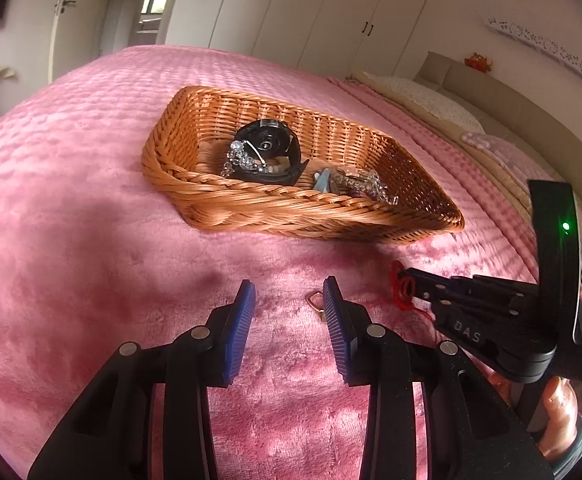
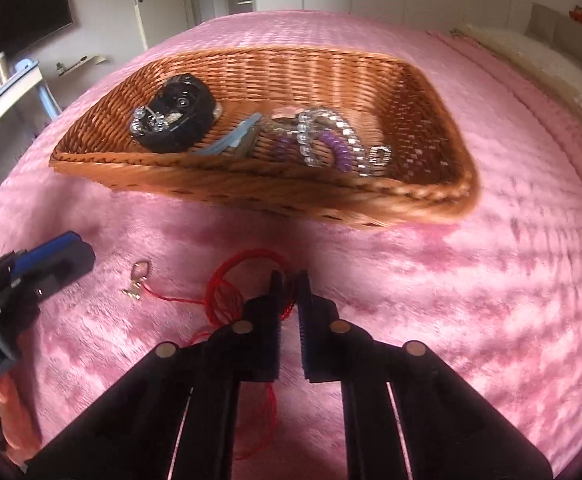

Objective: Organize jewelry
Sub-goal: 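Grasp the small gold ring charm with the left tool while the right tool grasps the red string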

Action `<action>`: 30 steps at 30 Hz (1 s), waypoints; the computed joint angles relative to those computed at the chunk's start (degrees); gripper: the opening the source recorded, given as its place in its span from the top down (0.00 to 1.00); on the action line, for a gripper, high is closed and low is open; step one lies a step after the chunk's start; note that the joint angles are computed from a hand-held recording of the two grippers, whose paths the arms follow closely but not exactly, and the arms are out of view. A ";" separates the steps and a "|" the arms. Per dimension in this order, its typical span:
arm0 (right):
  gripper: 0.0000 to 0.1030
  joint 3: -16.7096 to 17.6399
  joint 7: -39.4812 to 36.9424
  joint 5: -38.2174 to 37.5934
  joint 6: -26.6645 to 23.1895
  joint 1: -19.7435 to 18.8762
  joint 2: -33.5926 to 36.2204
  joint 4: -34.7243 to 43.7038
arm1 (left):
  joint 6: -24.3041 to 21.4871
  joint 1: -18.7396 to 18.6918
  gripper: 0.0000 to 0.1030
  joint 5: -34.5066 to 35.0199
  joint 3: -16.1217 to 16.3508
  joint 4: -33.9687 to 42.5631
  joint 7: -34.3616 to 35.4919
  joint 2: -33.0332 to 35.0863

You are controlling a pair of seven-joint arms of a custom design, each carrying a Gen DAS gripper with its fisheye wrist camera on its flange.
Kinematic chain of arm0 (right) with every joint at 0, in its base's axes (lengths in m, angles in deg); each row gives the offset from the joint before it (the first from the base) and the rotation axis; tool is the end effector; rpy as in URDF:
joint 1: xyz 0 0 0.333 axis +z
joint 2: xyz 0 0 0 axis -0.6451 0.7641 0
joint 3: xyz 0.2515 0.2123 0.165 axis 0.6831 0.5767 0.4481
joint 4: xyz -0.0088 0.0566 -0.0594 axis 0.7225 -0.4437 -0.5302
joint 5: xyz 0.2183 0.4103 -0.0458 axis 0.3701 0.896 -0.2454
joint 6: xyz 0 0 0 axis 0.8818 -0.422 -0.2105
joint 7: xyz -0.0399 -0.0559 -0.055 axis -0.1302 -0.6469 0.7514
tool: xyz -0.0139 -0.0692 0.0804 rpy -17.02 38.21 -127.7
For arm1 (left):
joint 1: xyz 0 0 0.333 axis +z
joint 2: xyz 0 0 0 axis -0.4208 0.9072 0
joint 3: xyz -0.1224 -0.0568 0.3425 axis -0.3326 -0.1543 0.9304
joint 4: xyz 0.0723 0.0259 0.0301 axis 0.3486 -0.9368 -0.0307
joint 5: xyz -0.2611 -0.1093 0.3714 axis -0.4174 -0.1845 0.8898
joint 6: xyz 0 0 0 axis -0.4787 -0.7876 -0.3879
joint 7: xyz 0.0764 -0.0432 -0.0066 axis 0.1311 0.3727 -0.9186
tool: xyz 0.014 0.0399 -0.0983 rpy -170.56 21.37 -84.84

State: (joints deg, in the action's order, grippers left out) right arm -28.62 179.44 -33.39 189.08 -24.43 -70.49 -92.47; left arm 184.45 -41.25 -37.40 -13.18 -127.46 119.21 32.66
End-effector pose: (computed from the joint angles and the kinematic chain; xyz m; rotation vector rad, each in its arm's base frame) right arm 0.4793 0.2356 0.3660 -1.5531 2.1656 -0.6852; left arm 0.5591 -0.3087 0.3405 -1.3213 2.4377 -1.3220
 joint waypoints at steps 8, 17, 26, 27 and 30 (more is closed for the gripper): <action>0.95 -0.40 5.25 -3.97 6.37 -2.77 -3.67 -4.96 | -0.96 -1.12 0.68 12.78 -0.87 -1.22 -6.48 -0.19; 0.95 0.21 6.65 -5.37 8.89 -3.98 -2.46 -4.58 | 9.93 -2.38 0.79 31.77 -3.28 -1.99 -22.10 2.40; 0.96 0.26 13.03 -12.77 12.51 -5.36 -2.08 -4.06 | 12.77 6.30 0.92 27.11 -12.92 -1.58 -16.44 3.58; 0.96 0.34 14.74 -14.40 13.04 -5.68 -2.38 -4.24 | 12.89 7.34 0.92 24.53 -14.13 -1.47 -13.76 3.52; 0.96 0.36 20.49 -19.90 15.65 -6.66 -3.36 -4.76 | 12.72 8.91 0.92 15.62 -16.05 -0.85 -4.93 3.01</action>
